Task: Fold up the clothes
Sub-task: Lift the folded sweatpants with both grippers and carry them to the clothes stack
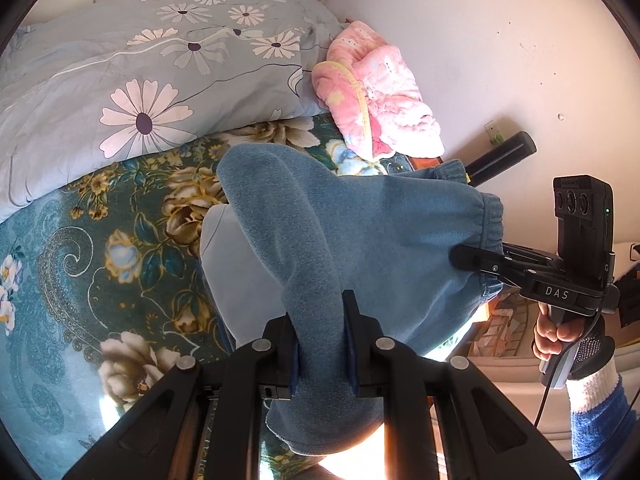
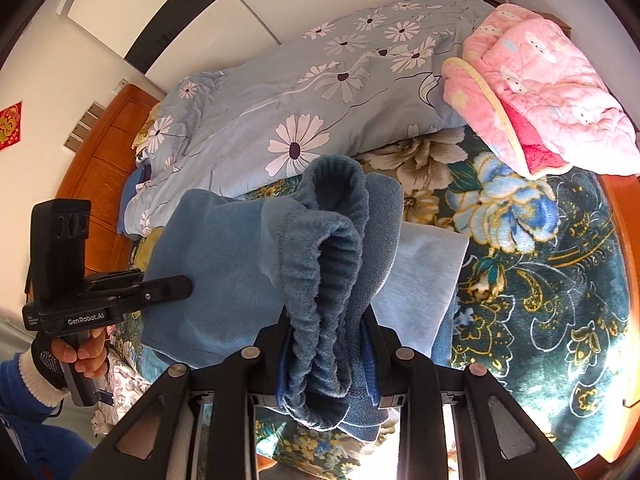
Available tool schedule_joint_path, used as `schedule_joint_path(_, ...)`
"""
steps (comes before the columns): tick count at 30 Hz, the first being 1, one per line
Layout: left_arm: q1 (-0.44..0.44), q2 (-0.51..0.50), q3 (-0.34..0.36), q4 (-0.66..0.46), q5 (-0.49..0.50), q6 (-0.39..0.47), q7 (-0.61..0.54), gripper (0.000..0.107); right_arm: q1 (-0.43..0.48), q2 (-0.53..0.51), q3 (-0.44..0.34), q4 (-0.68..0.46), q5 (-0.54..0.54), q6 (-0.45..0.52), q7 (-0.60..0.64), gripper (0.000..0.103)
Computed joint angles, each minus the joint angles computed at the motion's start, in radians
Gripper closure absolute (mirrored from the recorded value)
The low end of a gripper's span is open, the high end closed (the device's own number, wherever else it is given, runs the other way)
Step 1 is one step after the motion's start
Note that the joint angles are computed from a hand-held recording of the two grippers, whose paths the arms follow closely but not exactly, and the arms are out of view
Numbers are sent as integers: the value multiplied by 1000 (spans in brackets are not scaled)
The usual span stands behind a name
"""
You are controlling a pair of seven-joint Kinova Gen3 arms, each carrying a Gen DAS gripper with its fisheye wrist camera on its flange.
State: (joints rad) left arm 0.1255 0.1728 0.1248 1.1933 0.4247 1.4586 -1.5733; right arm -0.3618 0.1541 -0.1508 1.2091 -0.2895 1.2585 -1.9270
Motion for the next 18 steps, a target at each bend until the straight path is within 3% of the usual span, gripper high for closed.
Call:
schedule_joint_path(10, 55, 26, 14, 31, -71, -55, 24, 88, 56, 5, 14, 89, -72, -41, 49, 72)
schedule_joint_path(18, 40, 49, 8, 75, -65, -64, 13, 83, 89, 15, 17, 171, -131, -92, 75, 70)
